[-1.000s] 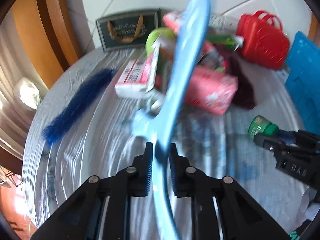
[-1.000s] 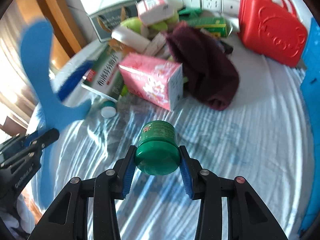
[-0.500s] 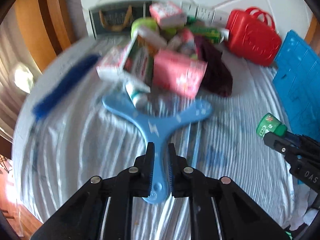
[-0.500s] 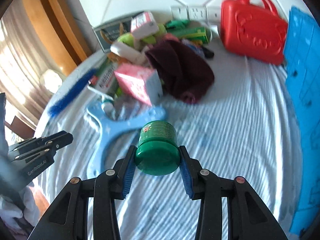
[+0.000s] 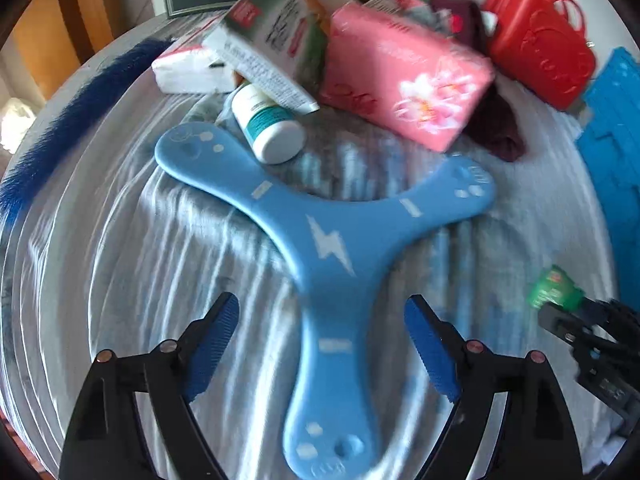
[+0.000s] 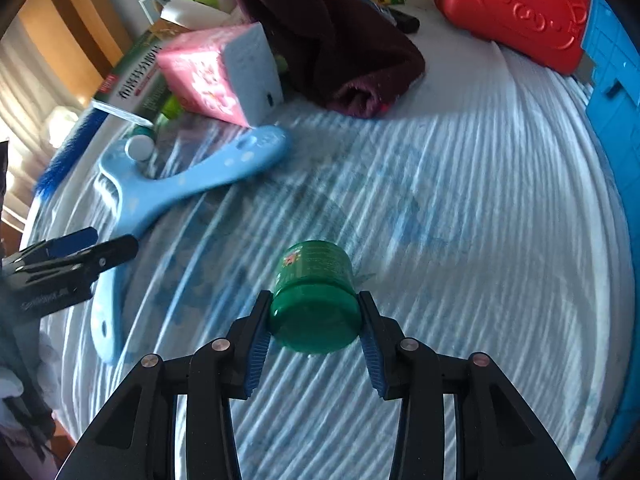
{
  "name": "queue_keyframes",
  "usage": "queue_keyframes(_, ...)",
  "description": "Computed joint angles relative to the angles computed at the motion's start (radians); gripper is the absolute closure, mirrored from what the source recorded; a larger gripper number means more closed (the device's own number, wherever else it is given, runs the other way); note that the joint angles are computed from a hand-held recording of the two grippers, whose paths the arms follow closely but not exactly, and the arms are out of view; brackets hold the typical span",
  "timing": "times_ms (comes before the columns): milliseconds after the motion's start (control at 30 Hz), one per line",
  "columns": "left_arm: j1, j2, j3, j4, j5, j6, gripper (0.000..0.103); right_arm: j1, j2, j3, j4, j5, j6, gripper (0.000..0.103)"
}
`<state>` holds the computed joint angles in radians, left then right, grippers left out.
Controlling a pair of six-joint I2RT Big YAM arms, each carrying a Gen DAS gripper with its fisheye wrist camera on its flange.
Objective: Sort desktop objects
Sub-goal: 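Lift the boomerang with the left gripper while the right gripper lifts the green jar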
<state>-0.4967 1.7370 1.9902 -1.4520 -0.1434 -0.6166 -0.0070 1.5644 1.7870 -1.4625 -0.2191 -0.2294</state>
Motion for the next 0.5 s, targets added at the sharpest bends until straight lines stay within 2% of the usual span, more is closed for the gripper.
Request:
queue_keyframes(133,-0.012,0.016,-0.003,0.000,-0.079,0.008,0.017,0.003,0.007,-0.011,0.006,0.005,0.007,0.062)
queue_keyframes(267,-0.020,0.023,0.005,0.007,-0.095,-0.004,0.016,0.009,-0.001,-0.031,0.029,0.010,0.012,0.062)
queue_keyframes(333,-0.029,0.014,-0.006,0.025,-0.102,0.006,0.026,0.010,-0.005,-0.038,0.038,0.013,0.014,0.060)
queue_keyframes(400,-0.039,0.008,-0.008,0.032,-0.102,0.013,0.055,0.006,-0.013,-0.048,0.042,0.012,0.018,0.054)
queue_keyframes(467,-0.050,0.006,-0.009,0.038,-0.103,0.013,0.055,-0.007,-0.028,-0.067,0.055,0.002,0.027,0.052)
queue_keyframes(500,-0.054,0.003,-0.015,0.044,-0.110,0.015,0.055,-0.016,-0.035,-0.077,0.060,-0.008,0.031,0.047)
